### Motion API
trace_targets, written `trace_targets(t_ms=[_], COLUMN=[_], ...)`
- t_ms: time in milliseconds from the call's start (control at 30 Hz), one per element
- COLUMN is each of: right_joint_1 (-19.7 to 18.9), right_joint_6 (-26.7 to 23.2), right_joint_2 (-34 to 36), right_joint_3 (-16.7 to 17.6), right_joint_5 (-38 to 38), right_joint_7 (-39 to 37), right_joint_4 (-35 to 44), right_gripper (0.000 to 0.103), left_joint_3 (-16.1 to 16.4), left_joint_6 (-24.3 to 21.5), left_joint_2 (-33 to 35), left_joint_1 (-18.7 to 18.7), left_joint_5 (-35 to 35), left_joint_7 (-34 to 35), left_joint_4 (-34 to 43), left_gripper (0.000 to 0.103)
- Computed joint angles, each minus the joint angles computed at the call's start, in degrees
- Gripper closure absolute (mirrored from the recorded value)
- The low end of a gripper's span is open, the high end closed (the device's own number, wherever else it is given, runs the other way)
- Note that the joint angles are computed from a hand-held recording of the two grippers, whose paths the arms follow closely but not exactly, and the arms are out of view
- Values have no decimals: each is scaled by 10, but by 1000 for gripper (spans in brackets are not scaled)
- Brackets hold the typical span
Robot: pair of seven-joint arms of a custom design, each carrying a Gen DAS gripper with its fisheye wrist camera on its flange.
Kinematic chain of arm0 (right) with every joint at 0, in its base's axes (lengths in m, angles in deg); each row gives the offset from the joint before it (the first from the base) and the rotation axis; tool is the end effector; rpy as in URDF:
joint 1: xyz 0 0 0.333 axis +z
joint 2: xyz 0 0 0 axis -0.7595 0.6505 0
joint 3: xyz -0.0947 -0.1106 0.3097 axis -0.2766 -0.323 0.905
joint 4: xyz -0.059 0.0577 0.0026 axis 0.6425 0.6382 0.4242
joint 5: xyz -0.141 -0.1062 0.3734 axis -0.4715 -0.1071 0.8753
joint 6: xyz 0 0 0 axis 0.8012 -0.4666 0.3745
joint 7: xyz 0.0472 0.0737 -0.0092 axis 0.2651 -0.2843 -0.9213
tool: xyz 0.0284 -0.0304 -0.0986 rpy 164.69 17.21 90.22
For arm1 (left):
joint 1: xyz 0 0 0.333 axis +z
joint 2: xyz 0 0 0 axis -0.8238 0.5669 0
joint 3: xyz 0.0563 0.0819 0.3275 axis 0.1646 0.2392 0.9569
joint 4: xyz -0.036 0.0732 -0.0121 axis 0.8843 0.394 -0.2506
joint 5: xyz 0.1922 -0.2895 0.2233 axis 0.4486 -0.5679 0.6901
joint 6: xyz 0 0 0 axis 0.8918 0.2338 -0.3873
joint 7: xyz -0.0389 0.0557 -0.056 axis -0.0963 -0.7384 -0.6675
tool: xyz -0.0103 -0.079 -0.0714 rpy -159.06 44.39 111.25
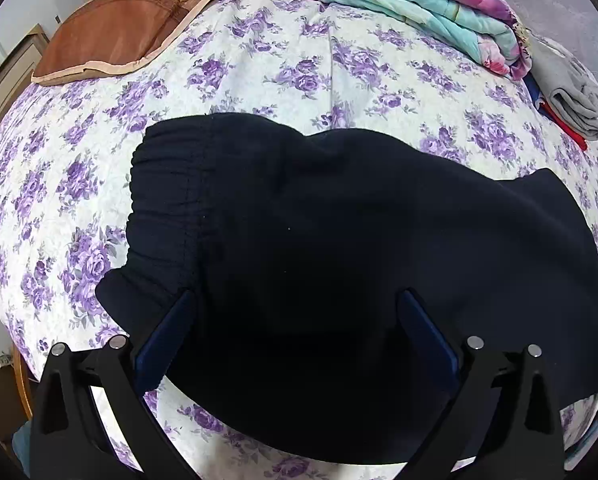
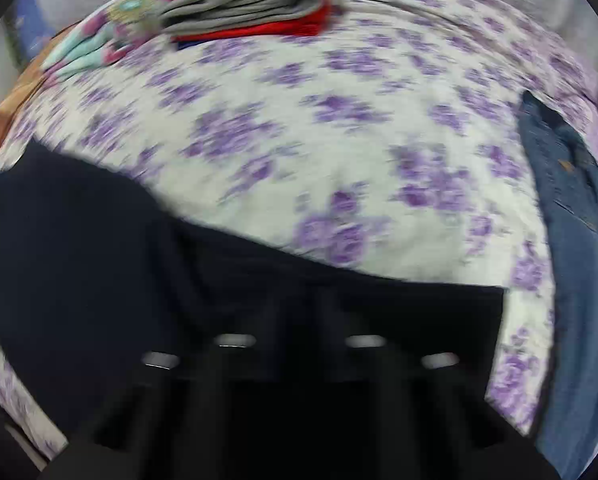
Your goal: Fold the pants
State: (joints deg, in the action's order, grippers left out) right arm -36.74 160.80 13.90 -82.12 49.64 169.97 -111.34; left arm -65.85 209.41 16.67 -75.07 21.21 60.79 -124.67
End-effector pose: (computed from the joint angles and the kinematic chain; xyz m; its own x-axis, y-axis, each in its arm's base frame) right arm 0.5089 0.1468 0.5015 -0.3191 -0.9477 0.0034 -0.8680 0.2908 -0.4025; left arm 0.7221 -0.3168 0.4779 -0.1774 -0.9841 0.0122 -0.9250 0.1625 -0.3436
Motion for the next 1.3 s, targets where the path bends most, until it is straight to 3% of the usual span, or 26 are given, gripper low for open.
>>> trace_targets(t_ms=[100,200,267,400,433,467,533,600,633,667,733,800,933,1033,1133,1200,1233,1267,1300], right_joint_1=[-20,-41,-43,-53,-58,-60,-59,-36,-33,-38,-61,-73,-51,-26,-6,-14,-13,1,-4], right_joint_6=[21,-5,42,81,61,50,29,21,4,12,-5,-31,-47,-6,48,35,42,74,74], right_joint_2=[-41,-47,-53,-93,-105,-111,-132,-120,-107,-102,-105,-117,-174,-228,-248,-228,-219,-213,-208], right_joint_3=[-7,-2,-13,-11,-4,0,6,-17,-22,-24,-7,7,-1,-22,-28,0,5,-10,-5], right_joint_5=[-4,-29,-7,-8,-18,-27,-39,1,13,13,-12,-32,-8,63,120,106,101,109,116], right_joint_7=[76,127,151,182,185,186,183,131,113,111,158,209,202,214,226,242,245,242,243], right_joint_4=[-27,-38,-62,-89,-89,-89,-101,-107,-104,-109,-109,-103,-133,-192,-237,-226,-221,-225,-221], right_gripper=[101,103,103,98,92,75,53,57,54,38,28,28,22,18,18,23,42,49,50], left_joint_3=[0,3,5,-2,-4,-5,0,0,6,9,24,36,23,-6,-35,-36,-25,-13,-8], left_joint_6=[14,17,13,1,2,7,22,20,7,1,-10,-27,-4,35,45,34,10,-26,-47], left_joint_2=[-5,-5,-3,-2,-5,-10,-22,-21,-12,-5,8,13,-20,-48,-52,-41,-28,-7,6], left_joint_1=[2,-1,-4,3,6,7,5,5,2,0,-13,-23,2,29,46,39,25,11,3], left_joint_5=[-3,2,9,-5,-10,-15,-7,-2,7,13,43,72,51,5,-52,-63,-48,-31,-21], left_joint_7=[-5,-13,-16,-8,-7,-9,-17,-11,-15,-20,-39,-57,-75,-40,22,44,33,20,16], left_joint_4=[-12,-13,-10,0,-2,-8,-22,-21,-10,-3,15,32,-3,-43,-56,-51,-37,-12,4], left_gripper=[5,5,5,5,5,5,5,5,5,5,5,5,5,5,5,5,5,5,5])
